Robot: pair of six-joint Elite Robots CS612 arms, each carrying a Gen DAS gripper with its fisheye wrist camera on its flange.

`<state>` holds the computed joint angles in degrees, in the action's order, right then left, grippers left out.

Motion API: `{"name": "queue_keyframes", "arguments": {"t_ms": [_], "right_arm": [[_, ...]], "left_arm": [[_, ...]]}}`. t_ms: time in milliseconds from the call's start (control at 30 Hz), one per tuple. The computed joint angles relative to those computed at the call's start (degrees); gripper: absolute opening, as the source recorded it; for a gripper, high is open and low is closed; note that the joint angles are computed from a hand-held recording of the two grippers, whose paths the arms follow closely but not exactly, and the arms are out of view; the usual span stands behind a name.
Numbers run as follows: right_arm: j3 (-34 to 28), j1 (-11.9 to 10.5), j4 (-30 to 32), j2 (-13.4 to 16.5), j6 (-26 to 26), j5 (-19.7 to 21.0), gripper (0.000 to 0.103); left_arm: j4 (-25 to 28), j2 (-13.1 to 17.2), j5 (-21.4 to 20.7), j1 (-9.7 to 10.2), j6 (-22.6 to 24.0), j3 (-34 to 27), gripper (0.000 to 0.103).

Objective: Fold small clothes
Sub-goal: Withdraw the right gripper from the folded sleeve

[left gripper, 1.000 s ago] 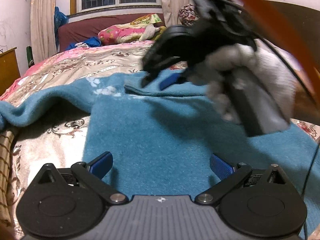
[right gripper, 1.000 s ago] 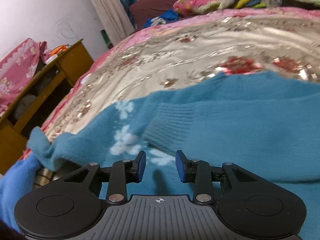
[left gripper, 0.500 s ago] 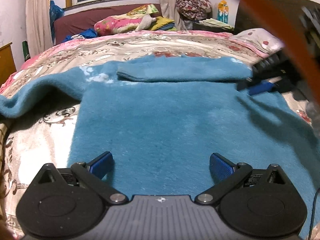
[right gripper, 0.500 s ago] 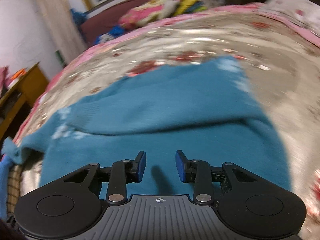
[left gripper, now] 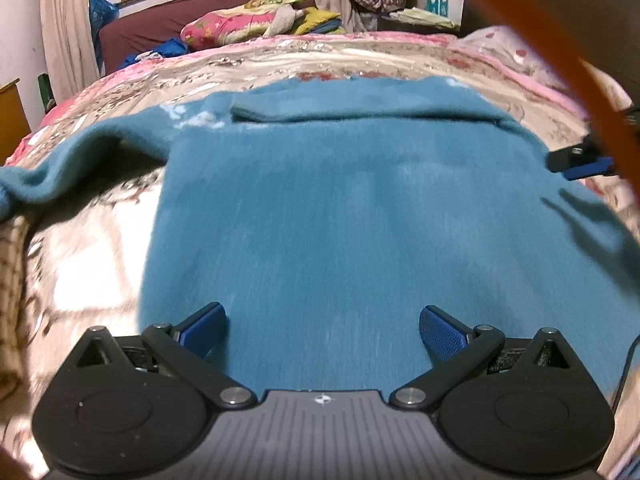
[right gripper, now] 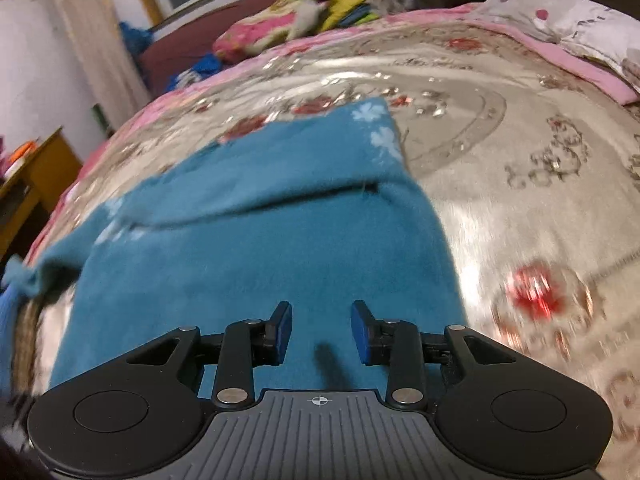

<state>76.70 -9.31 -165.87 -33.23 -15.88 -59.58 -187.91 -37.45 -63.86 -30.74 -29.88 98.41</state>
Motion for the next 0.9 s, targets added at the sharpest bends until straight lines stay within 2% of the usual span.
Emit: {"name": "queue_keyframes", "arguments": {"t_ms": [67,133,300,433,533,700,900], "right_arm": [[1.9,-0.62,2.94,-1.41,-3.11,0.46,0.033],[4.42,-1.46,3.4,-2.82,-5.9,-0.17,0.033],[9.04,-3.17,3.94,-5.11,-8.43,-3.39,0.031],[11.36,-4.23,2.24,-5.89,-8.45,-1.95,0.031],[11.41,-4.3,2.15,-5.66,-9.32,-2.38,0.031],[11.67,-4.43,1.38,-5.67,-7.85,-1.81,0.031],[13.02,-4.3,-2.05,-5.91,-7.43,-0.63,0.032]], "left_arm": [[0.54,-0.66,0.55,-0.56,-0.38,1.26,0.103],[1.0,-1.22,0.53,-0.86,-1.07,2.17,0.103],[1.26,-2.1,1.58,-1.55,-3.14,3.67,0.103],[0.23,-2.18,2.39,-1.81,-4.41,4.02,0.103],[1.89,-2.24,2.5,-1.83,-4.62,3.89,0.103],[3.36,-1.9,3.12,-1.94,-3.73,3.49,0.103],[0.29,-1.34,2.59,-1.78,-3.19,4.04,0.103]]}}
